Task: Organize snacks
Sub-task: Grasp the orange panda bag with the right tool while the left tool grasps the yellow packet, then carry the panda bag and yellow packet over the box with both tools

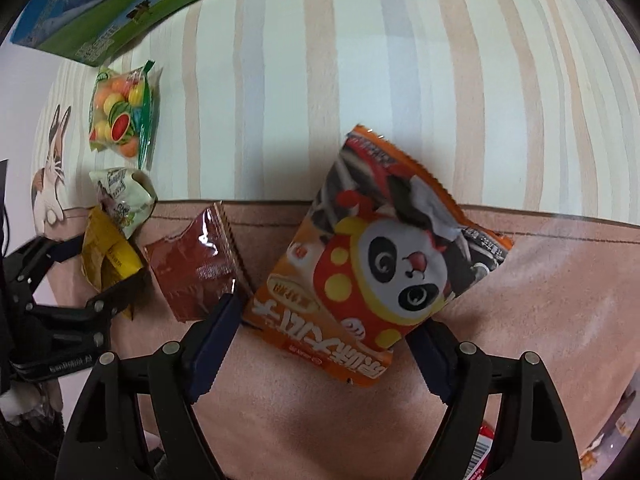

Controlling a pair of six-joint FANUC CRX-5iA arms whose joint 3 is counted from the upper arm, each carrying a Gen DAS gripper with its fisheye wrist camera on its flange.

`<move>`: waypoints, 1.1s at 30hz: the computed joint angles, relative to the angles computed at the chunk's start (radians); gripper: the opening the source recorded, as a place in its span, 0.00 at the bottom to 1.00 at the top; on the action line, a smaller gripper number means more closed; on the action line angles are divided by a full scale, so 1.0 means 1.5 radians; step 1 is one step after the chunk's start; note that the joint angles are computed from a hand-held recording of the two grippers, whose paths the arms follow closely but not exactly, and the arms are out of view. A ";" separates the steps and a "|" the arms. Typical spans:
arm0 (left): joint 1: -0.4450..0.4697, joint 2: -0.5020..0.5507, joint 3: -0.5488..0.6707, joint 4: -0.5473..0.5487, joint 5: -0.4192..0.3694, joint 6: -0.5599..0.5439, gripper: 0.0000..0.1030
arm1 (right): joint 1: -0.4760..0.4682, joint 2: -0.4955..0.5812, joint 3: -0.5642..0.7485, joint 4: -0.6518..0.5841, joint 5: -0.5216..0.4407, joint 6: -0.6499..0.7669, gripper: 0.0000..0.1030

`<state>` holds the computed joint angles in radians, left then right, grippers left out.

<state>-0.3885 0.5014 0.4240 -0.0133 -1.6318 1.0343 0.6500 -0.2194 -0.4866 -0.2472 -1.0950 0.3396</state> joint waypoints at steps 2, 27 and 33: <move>0.031 0.013 -0.004 0.059 -0.020 0.084 0.77 | 0.061 -0.018 -0.027 0.018 0.031 -0.082 0.81; 0.032 -0.064 -0.147 0.076 0.081 0.184 0.72 | 0.134 -0.058 -0.059 0.045 0.025 -0.165 0.76; 0.027 -0.100 -0.179 0.071 0.106 0.225 0.62 | 0.164 -0.073 -0.086 0.061 0.045 -0.260 0.75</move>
